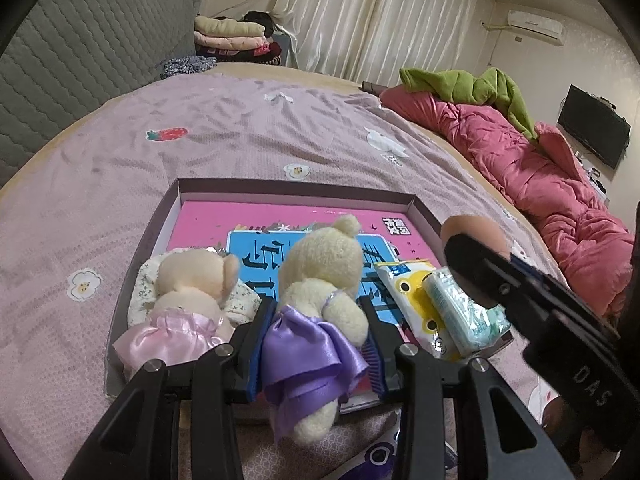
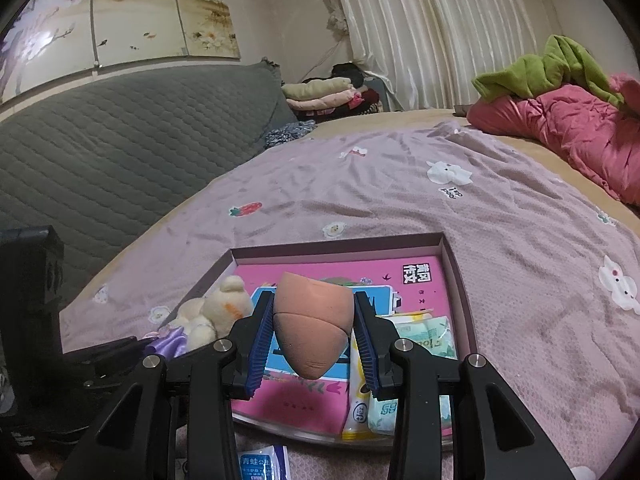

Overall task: Organize soft objects
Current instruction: 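Lower the purple-dress bear into the tray with the left tool while the right lowers the sponge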

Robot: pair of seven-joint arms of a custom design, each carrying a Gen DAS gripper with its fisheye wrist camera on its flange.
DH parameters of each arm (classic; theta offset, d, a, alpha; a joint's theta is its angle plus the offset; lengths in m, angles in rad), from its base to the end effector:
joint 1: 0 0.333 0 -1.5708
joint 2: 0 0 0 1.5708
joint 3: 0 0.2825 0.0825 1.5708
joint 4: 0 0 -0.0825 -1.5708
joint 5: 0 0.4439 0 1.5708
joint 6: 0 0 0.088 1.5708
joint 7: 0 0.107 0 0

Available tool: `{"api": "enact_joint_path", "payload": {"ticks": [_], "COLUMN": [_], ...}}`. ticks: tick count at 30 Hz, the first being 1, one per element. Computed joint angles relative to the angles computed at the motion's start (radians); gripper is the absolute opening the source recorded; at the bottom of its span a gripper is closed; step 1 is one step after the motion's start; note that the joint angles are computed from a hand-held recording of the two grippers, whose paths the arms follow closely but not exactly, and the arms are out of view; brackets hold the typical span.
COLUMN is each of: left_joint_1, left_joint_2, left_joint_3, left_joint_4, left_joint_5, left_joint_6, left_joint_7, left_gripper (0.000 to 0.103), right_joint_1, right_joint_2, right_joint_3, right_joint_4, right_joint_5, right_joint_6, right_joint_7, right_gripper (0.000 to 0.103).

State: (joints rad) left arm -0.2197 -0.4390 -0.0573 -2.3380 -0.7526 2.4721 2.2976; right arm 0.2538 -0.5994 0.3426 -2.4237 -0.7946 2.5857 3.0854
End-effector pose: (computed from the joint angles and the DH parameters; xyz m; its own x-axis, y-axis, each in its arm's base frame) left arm 0.5130 -0.1456 0.5156 -0.5788 -0.7810 0.2346 -0.6701 0.2916 -0.6826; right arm 0.4027 0.3034 0.5392 -0.2028 -0.9449 -0.2570 -0.4688 0.3241 -0.8217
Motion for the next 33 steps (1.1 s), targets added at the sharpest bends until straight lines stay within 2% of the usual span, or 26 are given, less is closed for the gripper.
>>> {"api": "enact_joint_path", "payload": {"ticks": [9, 17, 33], "left_joint_1": [0.013, 0.018, 0.031], "left_joint_2": [0.017, 0.029, 0.051], "left_joint_3": [-0.014, -0.014, -0.026], "left_joint_4": [0.01, 0.02, 0.032], "left_joint_5": [0.043, 0.058, 0.108], "left_joint_6": [-0.013, -0.024, -0.022], "left_joint_7": [-0.035, -0.046, -0.079], "left_gripper": [0.04, 0.04, 0.04], "right_joint_1": [0.005, 0.039, 0.075], "right_joint_2": [0.0, 0.038, 0.084], "right_joint_3": [-0.01, -0.039, -0.073], "right_joint_4": [-0.004, 0.011, 0.025], "right_joint_5": [0.01, 0.086, 0.183], "right_joint_6": [0.018, -0.022, -0.039], "right_joint_7": [-0.013, -0.088, -0.193], "right_gripper": [0.04, 0.04, 0.04]}}
